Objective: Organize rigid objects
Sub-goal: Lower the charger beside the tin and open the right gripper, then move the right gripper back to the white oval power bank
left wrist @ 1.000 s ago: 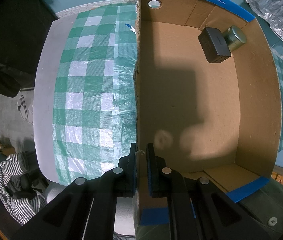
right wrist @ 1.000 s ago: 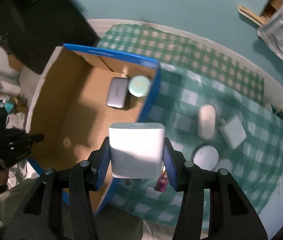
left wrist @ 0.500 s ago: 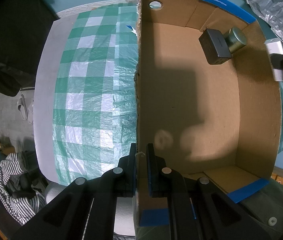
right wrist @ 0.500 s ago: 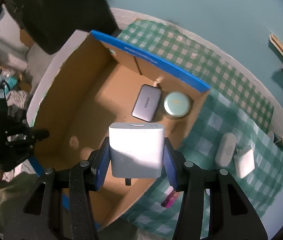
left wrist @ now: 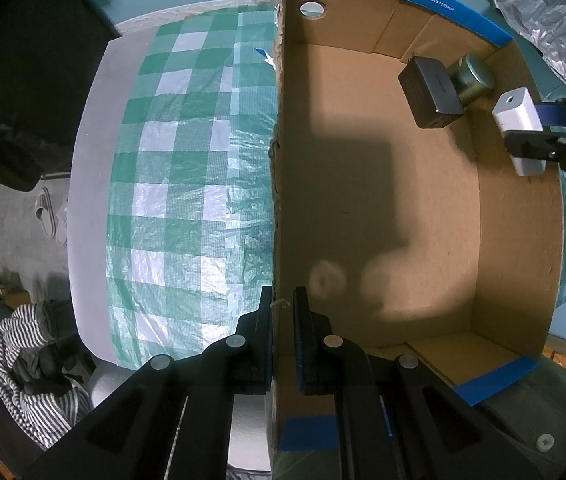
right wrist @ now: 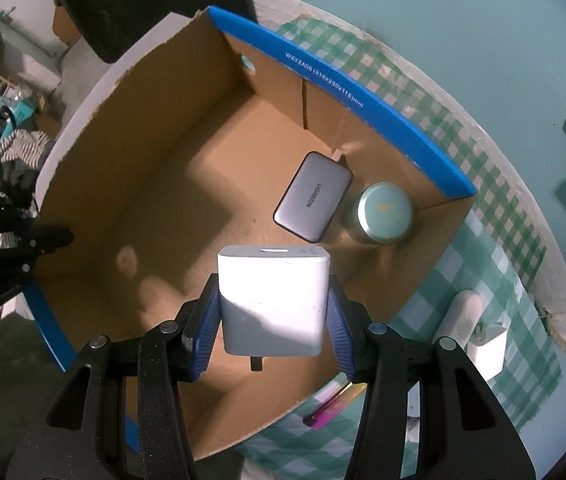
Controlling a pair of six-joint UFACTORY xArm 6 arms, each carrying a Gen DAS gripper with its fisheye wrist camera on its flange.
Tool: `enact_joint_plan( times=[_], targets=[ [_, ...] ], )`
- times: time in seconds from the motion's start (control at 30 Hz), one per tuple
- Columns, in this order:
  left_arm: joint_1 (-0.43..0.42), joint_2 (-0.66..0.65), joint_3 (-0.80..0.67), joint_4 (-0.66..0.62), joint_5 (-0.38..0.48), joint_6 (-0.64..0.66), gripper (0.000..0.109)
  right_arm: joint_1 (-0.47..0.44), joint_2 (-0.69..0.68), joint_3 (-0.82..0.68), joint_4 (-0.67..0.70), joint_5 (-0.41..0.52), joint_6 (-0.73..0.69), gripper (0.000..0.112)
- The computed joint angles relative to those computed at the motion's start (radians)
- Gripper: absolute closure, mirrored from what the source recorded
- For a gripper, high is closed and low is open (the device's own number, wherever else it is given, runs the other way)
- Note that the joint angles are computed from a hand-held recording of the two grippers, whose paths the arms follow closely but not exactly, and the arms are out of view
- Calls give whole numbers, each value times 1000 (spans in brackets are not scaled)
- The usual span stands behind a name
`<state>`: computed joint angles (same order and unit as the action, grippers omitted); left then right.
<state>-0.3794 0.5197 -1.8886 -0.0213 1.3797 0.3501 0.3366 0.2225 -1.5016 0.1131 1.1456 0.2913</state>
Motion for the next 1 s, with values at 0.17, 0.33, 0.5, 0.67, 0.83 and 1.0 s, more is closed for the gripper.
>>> enact_joint_plan(
  times=[0.17,0.33,0.5,0.67,0.83,1.0],
  targets=[
    [0,3,-4,0,1,1,100,-1,16,-7,6,18,-8,63],
    [1,3,-5,2,3,1,100,-3,10,6,10,22,-4,63],
    [1,4,-6,2,3,3,100,-6,3,9,1,22,12,63],
    [1,5,-8,2,3,2,100,-9,-16,14,6,10,26,63],
    [1,4,-7,2,2,2,101,-8,-36,13,3,-1,46,63],
    [1,4,-7,3,2,2,101,-8,-56,10,-2,-3,68,63]
  ],
)
